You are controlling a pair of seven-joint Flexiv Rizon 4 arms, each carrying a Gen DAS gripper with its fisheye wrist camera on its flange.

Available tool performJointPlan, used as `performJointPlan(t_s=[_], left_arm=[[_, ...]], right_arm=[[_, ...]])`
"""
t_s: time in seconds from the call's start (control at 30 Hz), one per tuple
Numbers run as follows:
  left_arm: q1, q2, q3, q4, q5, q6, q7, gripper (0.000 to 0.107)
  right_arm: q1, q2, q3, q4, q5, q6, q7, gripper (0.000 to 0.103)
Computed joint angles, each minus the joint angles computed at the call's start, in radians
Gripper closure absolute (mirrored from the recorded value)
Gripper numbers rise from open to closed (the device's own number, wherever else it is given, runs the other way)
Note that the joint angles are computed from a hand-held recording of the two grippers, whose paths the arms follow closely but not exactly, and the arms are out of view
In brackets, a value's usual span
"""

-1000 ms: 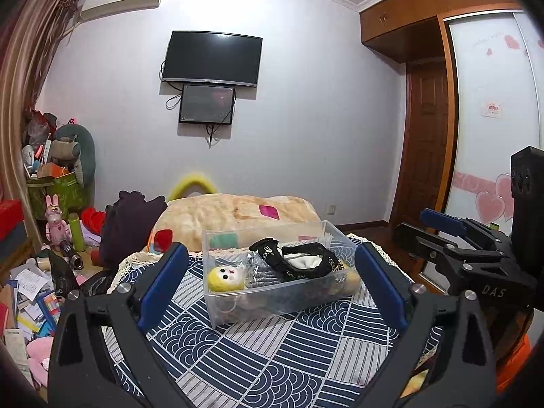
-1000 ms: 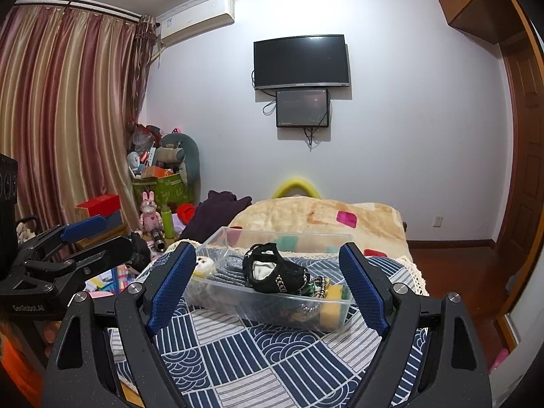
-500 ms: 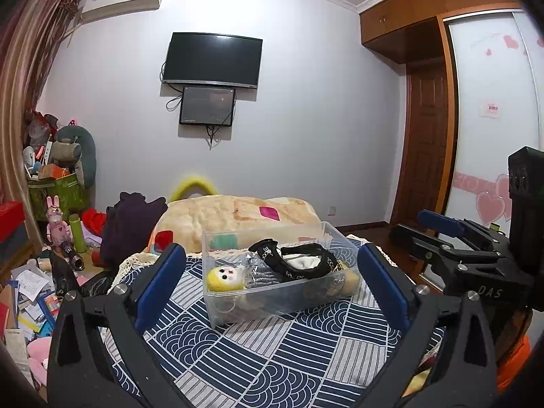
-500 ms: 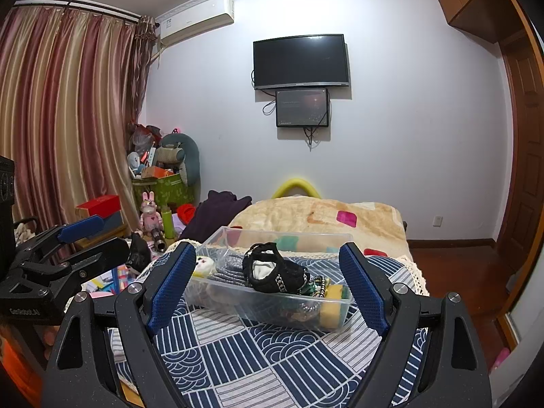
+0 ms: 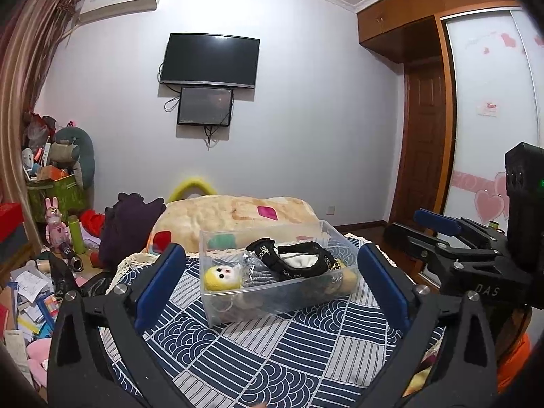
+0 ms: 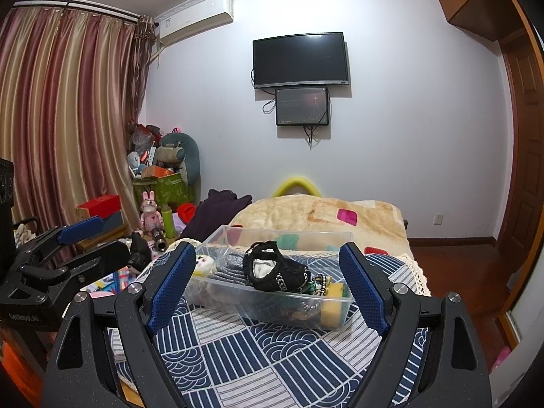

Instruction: Organize soft objects

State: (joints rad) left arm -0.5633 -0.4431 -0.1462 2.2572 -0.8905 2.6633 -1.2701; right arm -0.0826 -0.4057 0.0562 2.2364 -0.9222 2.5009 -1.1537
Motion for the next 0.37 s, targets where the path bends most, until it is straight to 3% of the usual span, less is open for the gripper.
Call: performJointPlan(t_s=[0.37], left_arm=[[0.014,0.010,0.004,0.011,0.029,-0.030,-0.044,0.004]], right_arm=[[0.002,0.002,0.002,0.007,0.001,-0.007,-0.007,0.018]])
